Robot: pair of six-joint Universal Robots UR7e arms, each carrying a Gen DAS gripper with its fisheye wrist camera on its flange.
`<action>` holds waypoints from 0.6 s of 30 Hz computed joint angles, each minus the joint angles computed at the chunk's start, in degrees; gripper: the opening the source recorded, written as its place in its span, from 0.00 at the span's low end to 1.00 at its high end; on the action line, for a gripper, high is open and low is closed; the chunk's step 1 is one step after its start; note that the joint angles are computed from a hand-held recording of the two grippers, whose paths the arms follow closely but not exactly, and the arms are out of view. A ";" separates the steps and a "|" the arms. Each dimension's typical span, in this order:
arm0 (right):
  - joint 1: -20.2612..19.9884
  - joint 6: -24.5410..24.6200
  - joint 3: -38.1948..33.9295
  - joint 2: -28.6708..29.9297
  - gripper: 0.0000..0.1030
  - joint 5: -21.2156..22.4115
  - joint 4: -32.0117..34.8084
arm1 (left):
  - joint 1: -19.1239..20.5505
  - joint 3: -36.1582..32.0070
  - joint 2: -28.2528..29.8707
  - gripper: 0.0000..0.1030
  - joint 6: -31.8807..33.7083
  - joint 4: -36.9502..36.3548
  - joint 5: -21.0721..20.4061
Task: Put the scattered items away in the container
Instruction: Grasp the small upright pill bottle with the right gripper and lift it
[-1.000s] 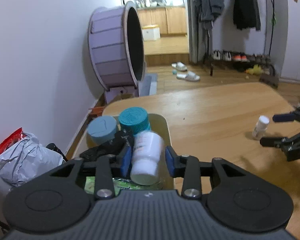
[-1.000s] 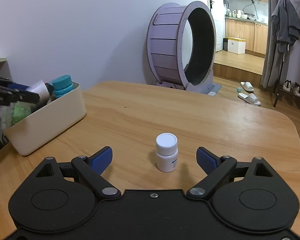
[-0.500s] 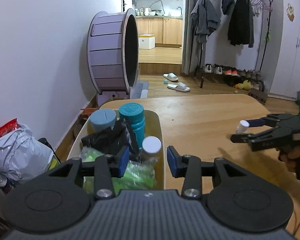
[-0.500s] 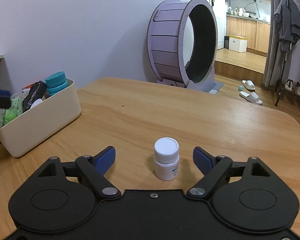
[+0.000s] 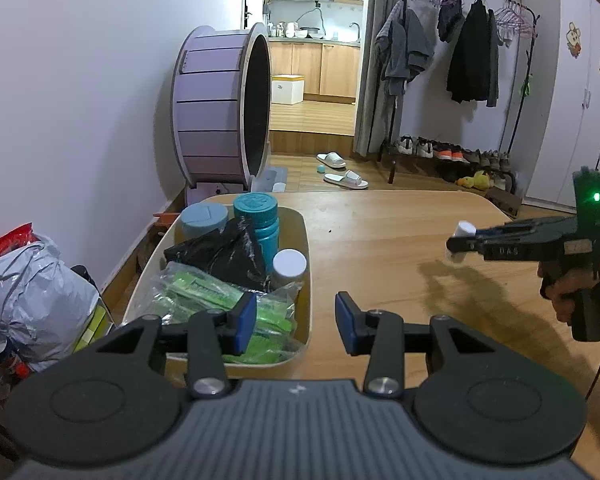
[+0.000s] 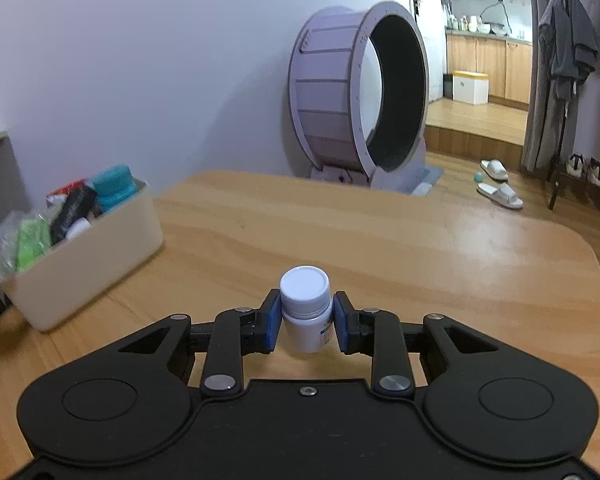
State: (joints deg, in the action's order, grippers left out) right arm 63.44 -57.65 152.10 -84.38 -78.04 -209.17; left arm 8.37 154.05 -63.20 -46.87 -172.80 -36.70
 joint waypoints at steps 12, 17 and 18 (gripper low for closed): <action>13.96 3.47 -2.95 5.50 0.27 -0.54 2.03 | -4.42 3.42 -11.83 0.47 -9.97 14.62 1.03; 18.41 4.79 -5.79 10.24 0.27 -1.74 2.07 | -5.14 4.36 -15.49 0.47 -11.64 18.33 1.20; 19.05 4.97 -6.36 11.03 0.27 -1.97 2.14 | -5.09 4.53 -15.87 0.47 -11.57 18.35 1.17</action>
State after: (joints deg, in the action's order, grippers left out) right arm 82.48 -52.68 145.74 -73.35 -80.01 -207.03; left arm 3.27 158.58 -79.07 -58.44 -154.46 -35.52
